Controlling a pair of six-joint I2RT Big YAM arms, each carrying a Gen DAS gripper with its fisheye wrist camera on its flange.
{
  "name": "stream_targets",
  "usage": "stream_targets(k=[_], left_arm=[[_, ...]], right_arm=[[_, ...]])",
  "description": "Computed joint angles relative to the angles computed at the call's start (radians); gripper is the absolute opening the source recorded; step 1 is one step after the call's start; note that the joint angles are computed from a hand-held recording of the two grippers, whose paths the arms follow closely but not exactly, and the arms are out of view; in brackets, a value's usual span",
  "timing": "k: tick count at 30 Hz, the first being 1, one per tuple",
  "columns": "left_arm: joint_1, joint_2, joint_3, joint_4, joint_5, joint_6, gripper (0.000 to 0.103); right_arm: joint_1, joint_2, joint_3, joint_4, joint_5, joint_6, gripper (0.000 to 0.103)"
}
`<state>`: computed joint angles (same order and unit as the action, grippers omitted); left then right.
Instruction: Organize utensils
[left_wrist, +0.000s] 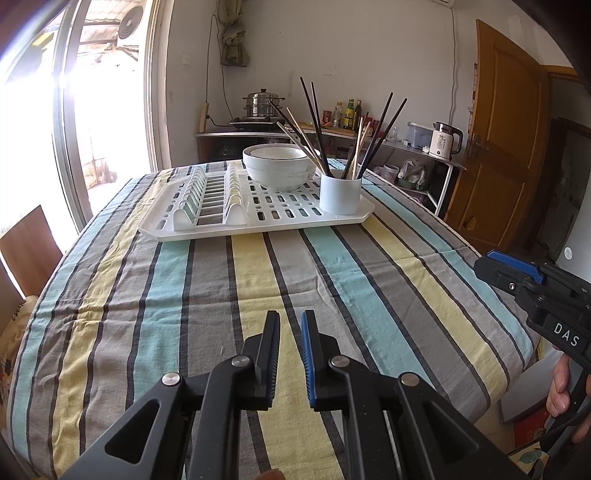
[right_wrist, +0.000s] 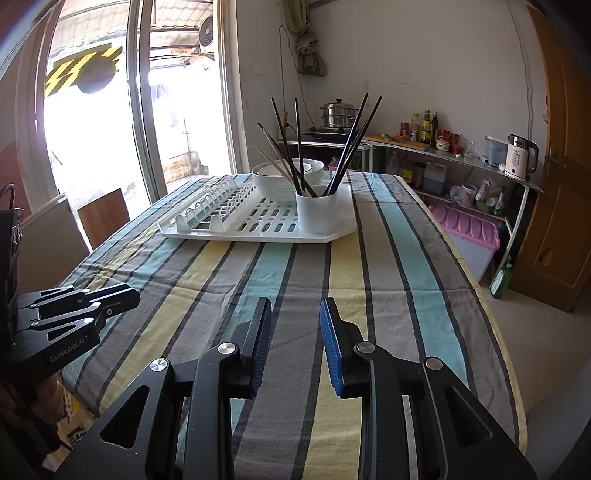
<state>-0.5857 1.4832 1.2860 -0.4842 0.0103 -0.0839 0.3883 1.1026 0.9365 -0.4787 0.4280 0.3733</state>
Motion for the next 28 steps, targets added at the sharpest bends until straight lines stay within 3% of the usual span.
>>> stream_targets(k=[28], left_arm=[[-0.01,0.015,0.0,0.015,-0.049,-0.002,0.011]], right_arm=[[-0.001,-0.001,-0.004,0.001,-0.002,0.0,0.028]])
